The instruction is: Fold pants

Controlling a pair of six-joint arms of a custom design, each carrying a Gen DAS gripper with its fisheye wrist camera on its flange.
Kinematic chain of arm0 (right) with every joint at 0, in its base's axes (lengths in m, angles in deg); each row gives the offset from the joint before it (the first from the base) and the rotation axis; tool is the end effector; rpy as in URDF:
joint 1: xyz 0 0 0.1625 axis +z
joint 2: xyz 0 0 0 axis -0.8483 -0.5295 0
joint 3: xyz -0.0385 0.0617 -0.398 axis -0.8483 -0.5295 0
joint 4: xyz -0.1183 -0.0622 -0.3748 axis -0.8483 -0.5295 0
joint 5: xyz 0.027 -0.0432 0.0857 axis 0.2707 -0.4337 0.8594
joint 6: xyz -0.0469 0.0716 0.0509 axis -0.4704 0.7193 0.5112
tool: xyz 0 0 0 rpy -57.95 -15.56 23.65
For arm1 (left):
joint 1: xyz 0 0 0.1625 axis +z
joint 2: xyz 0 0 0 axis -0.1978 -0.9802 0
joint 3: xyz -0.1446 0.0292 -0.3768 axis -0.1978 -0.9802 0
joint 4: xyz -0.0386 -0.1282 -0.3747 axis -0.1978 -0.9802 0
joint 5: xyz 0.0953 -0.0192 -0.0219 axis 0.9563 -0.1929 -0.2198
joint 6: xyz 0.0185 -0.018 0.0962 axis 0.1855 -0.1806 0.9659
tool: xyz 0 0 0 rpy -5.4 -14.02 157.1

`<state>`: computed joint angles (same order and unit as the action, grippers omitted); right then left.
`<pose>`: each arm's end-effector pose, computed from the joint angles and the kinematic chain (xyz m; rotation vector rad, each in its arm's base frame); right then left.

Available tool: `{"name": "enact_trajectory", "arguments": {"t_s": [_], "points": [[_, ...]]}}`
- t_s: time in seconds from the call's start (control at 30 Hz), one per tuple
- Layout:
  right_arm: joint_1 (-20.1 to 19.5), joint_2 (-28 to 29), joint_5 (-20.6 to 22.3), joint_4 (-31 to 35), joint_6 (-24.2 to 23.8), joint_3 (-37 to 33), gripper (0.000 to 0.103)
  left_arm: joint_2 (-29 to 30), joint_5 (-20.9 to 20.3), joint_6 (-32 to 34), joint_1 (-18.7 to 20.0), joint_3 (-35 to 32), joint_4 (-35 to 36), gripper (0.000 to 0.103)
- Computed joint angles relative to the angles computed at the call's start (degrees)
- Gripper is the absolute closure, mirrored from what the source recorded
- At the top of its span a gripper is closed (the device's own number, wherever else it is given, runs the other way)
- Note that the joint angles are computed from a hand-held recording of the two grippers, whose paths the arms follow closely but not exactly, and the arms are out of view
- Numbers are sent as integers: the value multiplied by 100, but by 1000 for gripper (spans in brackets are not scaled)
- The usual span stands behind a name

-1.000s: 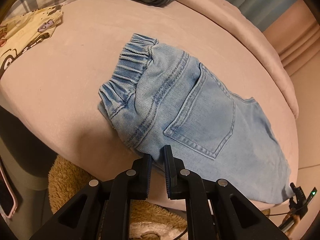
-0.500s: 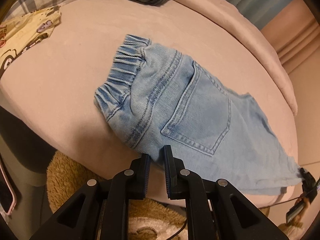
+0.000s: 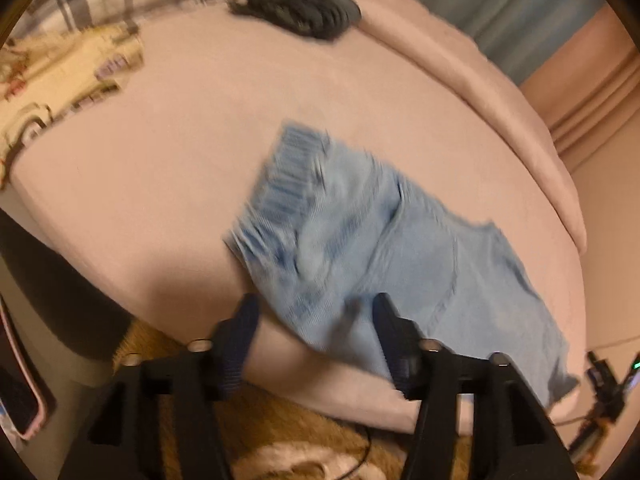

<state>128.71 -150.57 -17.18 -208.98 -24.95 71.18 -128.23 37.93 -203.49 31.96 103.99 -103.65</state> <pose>-0.1121 -0.6389 0.4983 0.3255 -2.3482 0.7552 -0.3054 -0.3333 0.0583 -0.7722 2.2419 -1.0912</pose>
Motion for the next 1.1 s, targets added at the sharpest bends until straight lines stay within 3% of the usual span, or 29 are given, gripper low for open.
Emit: {"name": "enact_trajectory", "arguments": {"t_s": [0.07, 0.13, 0.17, 0.2, 0.23, 0.4, 0.43, 0.47, 0.6, 0.7, 0.77, 0.8, 0.83, 0.9, 1.1], "points": [[224, -117, 370, 455, -187, 185, 41, -36, 83, -153, 17, -54, 382, 44], [375, -75, 787, 1165, -312, 200, 43, -31, 273, -126, 79, 27, 295, 48], [505, 20, 936, 1577, -361, 223, 43, 21, 239, -104, 177, 4, 276, 56], [605, 100, 996, 1808, -446, 266, 43, 85, 59, -183, 308, -99, 497, 74], [761, 217, 980, 1997, -629, 365, 43, 132, 1, -216, 349, -94, 478, 75], [1367, 876, 554, 2274, -1006, 517, 44, 243, -267, -296, 165, -46, 510, 80], [1456, 978, 485, 2251, -1026, 544, 44, 281, -323, -247, 169, -101, 629, 86], [1544, 1054, 438, 2230, -1123, 618, 44, 303, -373, -174, 186, -97, 648, 86], [1744, 1259, 86, 1541, -1489, 979, 43, 128, -318, -123, 241, 426, -336, 86], [1832, 1628, -277, 1555, -1489, 660, 40, 104, -257, -76, 225, 458, -356, 86], [1823, 1776, -362, 2020, -1429, 340, 38, 119, -251, -28, 227, 439, -321, 86], [1808, 1838, -322, 2213, -1384, 215, 46, 123, -233, -32, 219, 421, -284, 86], [1764, 1870, -206, 2460, -1369, 108, 67, 119, -233, -52, 203, 385, -206, 86], [1762, 1836, -138, 2262, -1458, 204, 87, 129, -255, -74, 186, 318, -103, 86], [1770, 1500, 356, 1282, -1398, 720, 96, 43, -237, -193, 69, 467, -216, 86]]}}
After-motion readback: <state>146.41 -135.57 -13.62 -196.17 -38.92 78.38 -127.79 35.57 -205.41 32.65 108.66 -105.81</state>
